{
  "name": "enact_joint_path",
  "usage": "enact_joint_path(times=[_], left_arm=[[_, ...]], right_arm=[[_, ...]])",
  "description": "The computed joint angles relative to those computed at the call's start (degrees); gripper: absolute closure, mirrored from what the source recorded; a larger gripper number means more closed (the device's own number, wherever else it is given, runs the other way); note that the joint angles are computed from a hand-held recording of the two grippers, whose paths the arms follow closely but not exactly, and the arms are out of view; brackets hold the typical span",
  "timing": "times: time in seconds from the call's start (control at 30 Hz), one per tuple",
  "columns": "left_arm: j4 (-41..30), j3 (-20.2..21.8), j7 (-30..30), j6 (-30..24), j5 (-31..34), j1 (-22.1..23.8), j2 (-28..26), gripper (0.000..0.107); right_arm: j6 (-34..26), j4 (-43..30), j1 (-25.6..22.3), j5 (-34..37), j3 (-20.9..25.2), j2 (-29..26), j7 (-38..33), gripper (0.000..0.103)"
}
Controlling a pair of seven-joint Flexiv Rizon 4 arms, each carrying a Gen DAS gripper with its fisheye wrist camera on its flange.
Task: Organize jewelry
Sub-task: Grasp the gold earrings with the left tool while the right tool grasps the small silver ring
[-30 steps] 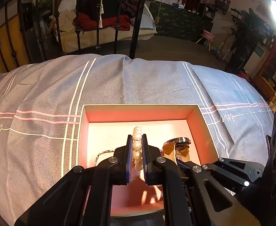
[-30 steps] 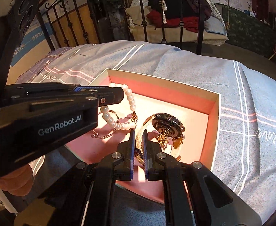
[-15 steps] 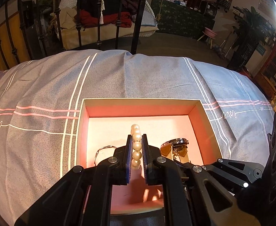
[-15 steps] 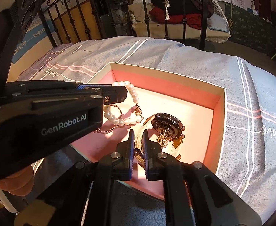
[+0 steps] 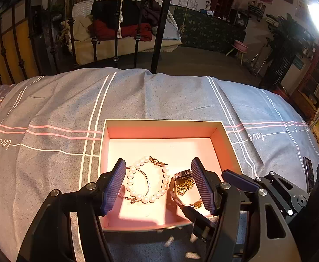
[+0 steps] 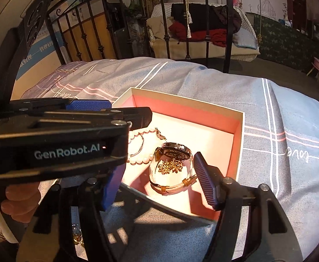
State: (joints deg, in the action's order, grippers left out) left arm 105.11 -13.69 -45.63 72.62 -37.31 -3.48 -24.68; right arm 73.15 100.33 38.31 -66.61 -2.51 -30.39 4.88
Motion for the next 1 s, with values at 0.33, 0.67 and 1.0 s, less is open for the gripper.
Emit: enact_joint_path(times=[0.33, 0.67, 1.0], left_arm=[[17.98, -5.41, 24.65, 2.11, -27.93, 3.63, 13.29, 0.040], [27.30, 1.68, 31.80, 3.69, -33.46, -4.33, 16.83, 0.043], [26.90, 4.91, 35.58, 6.42, -34.26, -9.78, 14.31, 0.084]], right_arm=[[-5.52, 10.76, 1.50, -16.10, 4.39, 7.93, 20.87, 0.036], [-9.59, 13.35, 1.29, -19.29, 10.84, 7.55, 26.30, 0.048], [-9.19, 13.09, 1.66, -18.92, 11.10, 6.35, 25.97, 0.053]])
